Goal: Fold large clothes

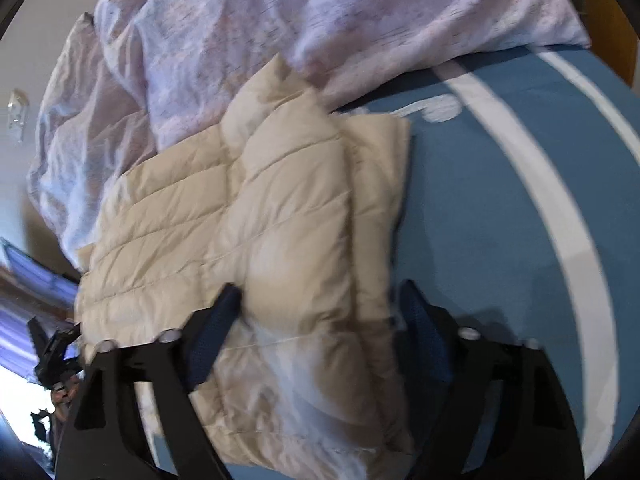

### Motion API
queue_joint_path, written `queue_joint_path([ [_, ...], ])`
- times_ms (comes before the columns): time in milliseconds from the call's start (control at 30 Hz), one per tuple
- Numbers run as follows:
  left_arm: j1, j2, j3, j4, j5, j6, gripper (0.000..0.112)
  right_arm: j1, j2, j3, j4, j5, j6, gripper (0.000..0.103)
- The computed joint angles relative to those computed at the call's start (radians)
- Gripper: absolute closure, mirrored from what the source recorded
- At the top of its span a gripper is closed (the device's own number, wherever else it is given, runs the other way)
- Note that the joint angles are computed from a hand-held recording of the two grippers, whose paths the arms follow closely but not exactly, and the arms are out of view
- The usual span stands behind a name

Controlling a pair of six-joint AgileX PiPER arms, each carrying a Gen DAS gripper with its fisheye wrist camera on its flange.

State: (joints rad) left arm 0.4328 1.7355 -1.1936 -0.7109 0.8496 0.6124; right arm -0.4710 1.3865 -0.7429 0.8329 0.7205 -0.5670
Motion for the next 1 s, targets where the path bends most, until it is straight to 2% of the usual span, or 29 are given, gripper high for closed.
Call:
queue_joint_path([
  [67,-0.005,-0.003,0.006,-0.018,0.006,0.010,0.026,0.006,0.014,0.003,0.048,0.010,-0.037,0.036],
  [100,-0.008,0.000,0.005,-0.033,0.015,0.019,0.034,0.007,0.014,0.006,0.062,0.010,-0.047,0.038],
  [200,-0.009,0.010,0.005,-0.073,0.040,0.029,0.052,-0.005,0.041,0.010,0.149,0.035,-0.104,0.052],
  [267,-0.003,0.018,0.012,-0.112,0.052,0.044,0.066,-0.036,0.041,0.028,0.205,0.070,-0.144,0.068],
  [333,0.007,0.014,0.018,-0.143,0.063,0.060,0.084,-0.059,0.030,0.044,0.249,0.102,-0.164,0.077],
  [400,0.029,-0.002,0.019,-0.162,0.094,0.073,0.092,-0.058,-0.001,0.049,0.250,0.115,-0.139,0.083],
  [500,0.069,-0.039,0.022,-0.167,0.135,0.101,0.095,-0.058,-0.083,0.065,0.235,0.157,-0.096,0.086],
  [700,0.255,-0.093,0.034,-0.160,0.275,0.213,0.095,-0.005,-0.248,0.131,0.171,0.239,-0.004,0.087],
  [833,0.350,-0.091,0.038,-0.117,0.305,0.265,0.095,0.077,-0.324,0.191,0.156,0.246,0.054,0.086],
  [1000,0.421,-0.045,0.015,-0.111,0.344,0.301,0.092,0.179,-0.386,0.241,0.132,0.192,0.125,0.086],
])
